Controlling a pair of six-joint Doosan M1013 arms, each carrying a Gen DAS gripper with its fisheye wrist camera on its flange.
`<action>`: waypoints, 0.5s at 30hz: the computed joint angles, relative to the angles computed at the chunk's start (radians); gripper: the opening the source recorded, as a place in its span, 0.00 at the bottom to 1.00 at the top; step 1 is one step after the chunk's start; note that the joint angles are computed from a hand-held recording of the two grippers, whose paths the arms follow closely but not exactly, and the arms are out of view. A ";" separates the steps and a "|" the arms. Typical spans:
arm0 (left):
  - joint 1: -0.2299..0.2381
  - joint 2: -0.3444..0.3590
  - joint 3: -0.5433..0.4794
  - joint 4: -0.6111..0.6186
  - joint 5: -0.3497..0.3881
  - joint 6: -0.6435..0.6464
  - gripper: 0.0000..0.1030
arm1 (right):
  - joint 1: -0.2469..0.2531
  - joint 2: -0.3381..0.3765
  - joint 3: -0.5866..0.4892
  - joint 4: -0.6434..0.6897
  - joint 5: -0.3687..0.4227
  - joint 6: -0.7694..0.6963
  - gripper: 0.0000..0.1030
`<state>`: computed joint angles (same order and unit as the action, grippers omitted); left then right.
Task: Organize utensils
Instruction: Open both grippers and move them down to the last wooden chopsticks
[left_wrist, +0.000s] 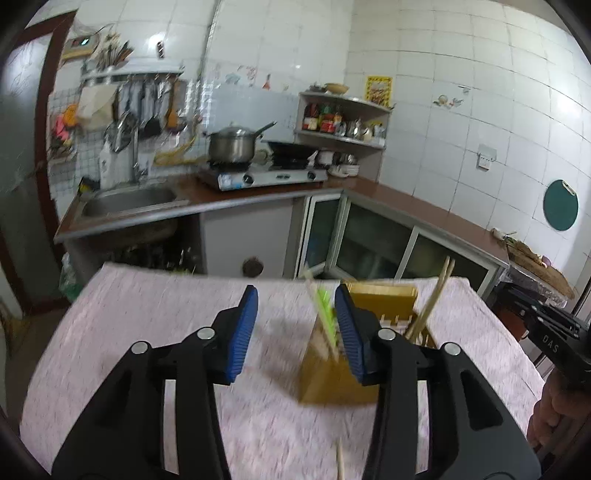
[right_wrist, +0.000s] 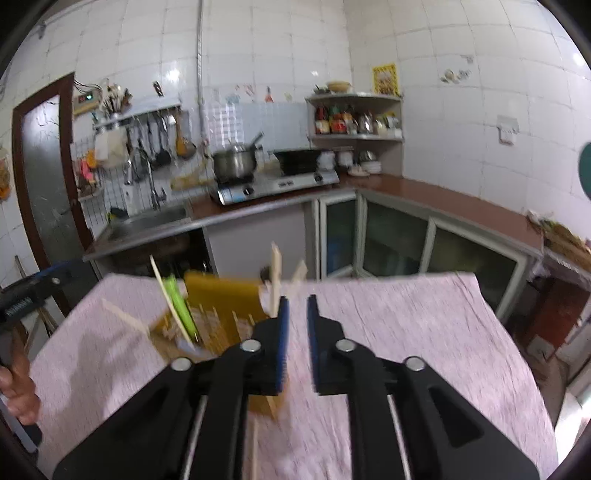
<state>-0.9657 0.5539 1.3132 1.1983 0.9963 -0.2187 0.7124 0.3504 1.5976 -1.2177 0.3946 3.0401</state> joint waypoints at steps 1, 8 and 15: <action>-0.009 -0.004 0.018 -0.011 0.004 -0.014 0.45 | 0.002 -0.010 0.028 0.005 0.003 0.018 0.39; -0.055 0.004 0.106 -0.155 -0.046 -0.066 0.47 | 0.026 -0.040 0.186 0.124 0.003 0.052 0.39; -0.068 0.038 0.121 -0.287 -0.137 -0.039 0.47 | 0.055 -0.035 0.236 0.262 -0.020 -0.073 0.39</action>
